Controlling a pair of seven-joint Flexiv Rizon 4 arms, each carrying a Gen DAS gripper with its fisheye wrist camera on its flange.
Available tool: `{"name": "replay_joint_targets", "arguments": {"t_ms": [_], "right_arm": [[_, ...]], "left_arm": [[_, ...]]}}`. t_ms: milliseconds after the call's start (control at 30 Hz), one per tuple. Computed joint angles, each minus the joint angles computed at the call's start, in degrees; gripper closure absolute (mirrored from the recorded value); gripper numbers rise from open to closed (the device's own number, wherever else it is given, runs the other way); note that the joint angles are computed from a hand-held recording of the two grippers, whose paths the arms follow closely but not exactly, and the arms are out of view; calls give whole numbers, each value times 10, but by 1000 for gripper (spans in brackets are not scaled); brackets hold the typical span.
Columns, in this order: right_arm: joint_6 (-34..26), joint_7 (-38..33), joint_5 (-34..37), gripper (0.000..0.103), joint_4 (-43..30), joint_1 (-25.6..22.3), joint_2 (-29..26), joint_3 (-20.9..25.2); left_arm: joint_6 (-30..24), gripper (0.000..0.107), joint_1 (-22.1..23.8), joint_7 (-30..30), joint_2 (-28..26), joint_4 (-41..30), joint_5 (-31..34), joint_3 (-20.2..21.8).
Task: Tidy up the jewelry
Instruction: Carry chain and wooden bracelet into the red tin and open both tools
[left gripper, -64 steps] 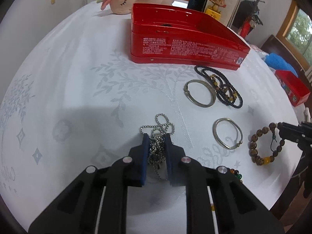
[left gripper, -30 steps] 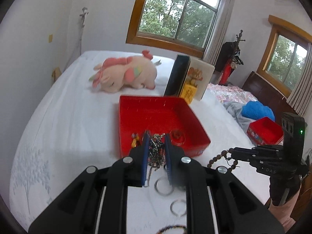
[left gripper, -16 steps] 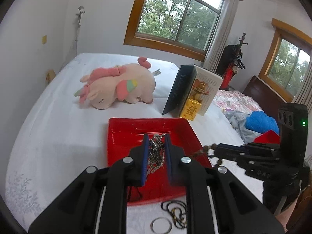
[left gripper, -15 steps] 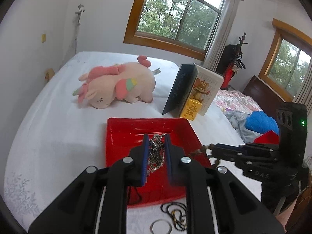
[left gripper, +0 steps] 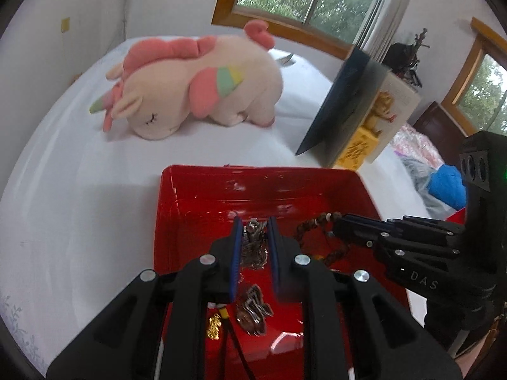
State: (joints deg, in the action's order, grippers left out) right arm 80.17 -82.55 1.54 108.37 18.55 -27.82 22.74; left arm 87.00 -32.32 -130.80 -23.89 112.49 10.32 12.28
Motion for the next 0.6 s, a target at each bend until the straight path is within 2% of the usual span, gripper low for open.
{"name": "replay_joint_targets", "arguments": {"t_ms": [167,233,267,333,400,433,600], "right_arm": [[-2,44,-33,89,3,35,-8,-52],[16,81,-63,82,22,66,2,-96],[25,99,-80,82,32,80,7,-116],[32,119,-100,81,42,84,11,-126],[35,132,-114,81,47,81,14,-127],[38,140,-121,81,53,83,18,-130],[57,174,-155,81,82,93,41,-143]], "left_arm": [[-26,92,23,17,-18,-8,-16,-18],[-42,91,18,9,-20,-12,-14,-11],[-47,91,14,1,-21,-14,-8,-4],[-66,91,-9,-29,-22,-24,17,25],[-72,90,-9,-45,-15,-24,37,27],[-72,87,-5,-50,-11,-23,43,23],[-131,66,-57,-139,20,-40,145,70]]}}
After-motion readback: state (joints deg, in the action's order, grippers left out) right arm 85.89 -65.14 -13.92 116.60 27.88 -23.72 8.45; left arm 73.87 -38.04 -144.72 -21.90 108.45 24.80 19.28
